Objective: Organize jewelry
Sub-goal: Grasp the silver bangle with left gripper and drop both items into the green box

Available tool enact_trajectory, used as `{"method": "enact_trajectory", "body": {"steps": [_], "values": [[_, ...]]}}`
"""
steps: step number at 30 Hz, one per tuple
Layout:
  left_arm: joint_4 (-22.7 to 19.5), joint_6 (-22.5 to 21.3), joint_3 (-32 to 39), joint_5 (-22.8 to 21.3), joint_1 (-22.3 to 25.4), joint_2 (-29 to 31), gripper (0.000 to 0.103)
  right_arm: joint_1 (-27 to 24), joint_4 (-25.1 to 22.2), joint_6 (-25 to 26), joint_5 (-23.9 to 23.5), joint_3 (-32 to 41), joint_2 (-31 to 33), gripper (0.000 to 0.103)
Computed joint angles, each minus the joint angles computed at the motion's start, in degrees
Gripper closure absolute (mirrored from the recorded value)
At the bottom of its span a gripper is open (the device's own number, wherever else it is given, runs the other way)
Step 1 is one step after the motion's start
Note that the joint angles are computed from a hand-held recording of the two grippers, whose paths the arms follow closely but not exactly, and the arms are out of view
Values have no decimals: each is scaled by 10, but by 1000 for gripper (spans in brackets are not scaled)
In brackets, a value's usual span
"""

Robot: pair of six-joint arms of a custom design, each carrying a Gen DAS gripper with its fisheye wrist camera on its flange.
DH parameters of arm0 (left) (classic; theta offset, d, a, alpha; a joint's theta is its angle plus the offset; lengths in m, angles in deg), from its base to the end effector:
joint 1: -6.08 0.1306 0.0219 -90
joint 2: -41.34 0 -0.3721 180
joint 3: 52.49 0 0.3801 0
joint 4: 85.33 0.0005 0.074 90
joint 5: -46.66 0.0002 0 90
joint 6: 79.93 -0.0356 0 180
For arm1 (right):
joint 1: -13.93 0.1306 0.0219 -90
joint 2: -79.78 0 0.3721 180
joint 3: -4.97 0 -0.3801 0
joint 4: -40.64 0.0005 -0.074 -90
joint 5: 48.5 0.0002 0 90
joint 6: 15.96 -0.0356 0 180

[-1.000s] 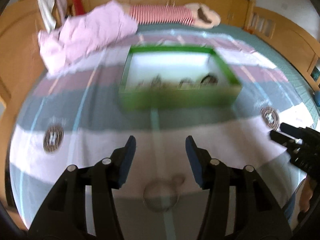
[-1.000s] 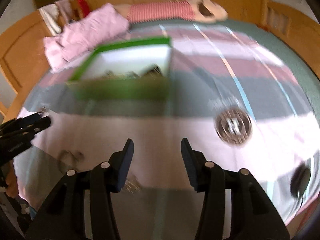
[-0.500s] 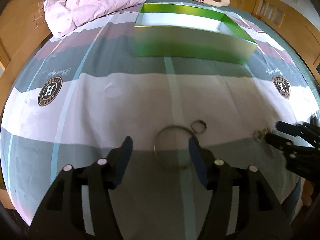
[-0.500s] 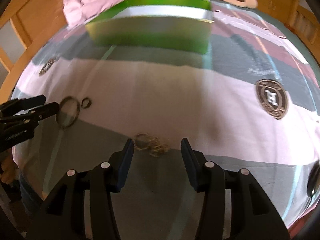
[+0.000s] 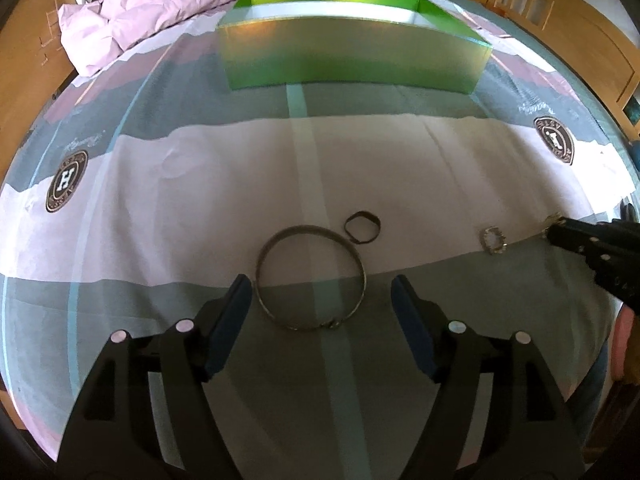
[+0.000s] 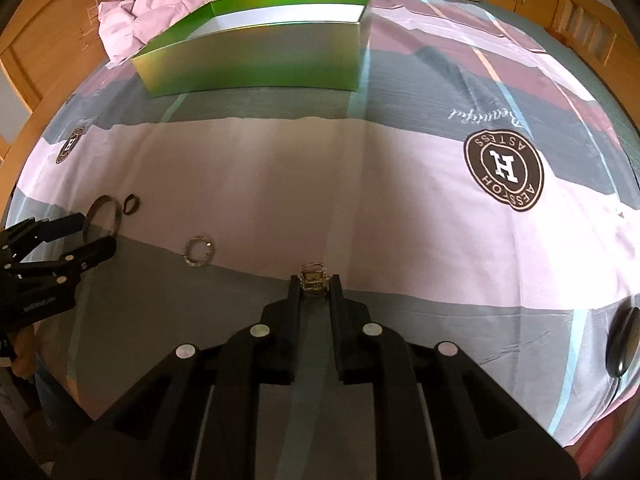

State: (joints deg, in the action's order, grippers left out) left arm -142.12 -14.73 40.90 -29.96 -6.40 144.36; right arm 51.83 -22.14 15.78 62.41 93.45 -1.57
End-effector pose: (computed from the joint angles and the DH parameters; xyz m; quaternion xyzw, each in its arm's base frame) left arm 0.5095 -0.1217 0.3299 0.3333 0.9136 -0.0916 0.2140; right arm 0.3894 0.2864 0.3288 0.1984 0.9525 -0.0114 0.2309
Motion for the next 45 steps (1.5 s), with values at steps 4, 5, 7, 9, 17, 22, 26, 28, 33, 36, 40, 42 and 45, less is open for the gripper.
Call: {"method": "enact_trajectory", "body": {"steps": [4,5,7,9,17,22,26,28,33,36,40,42,45], "values": [[8,-1,-5,2,2,3,31,1,5,2,-2,3,5,89],[10,0,-6,4,3,3,36,1,8,3,-3,4,7,89],[15,5,-8,6,6,1,43,3,10,6,-2,8,11,89],[12,8,-6,12,10,1,43,5,8,9,3,15,15,89],[34,21,11,26,14,-33,43,-3,5,41,30,60,13,89],[20,47,114,66,9,-8,43,-29,4,95,83,136,17,89],[24,68,218,53,-14,46,43,-63,23,137,104,192,35,89],[15,82,277,45,-23,84,43,-83,34,153,107,221,53,89],[-26,93,424,14,-46,187,43,-128,46,180,88,281,106,89],[-44,99,486,-2,-56,234,43,-143,43,182,76,305,133,89],[-55,99,522,-5,-60,270,43,-154,44,185,58,320,161,89],[-58,99,529,-7,-61,282,43,-158,48,185,46,323,175,89],[-69,99,544,-12,-62,302,43,-162,47,180,35,328,191,89]]}}
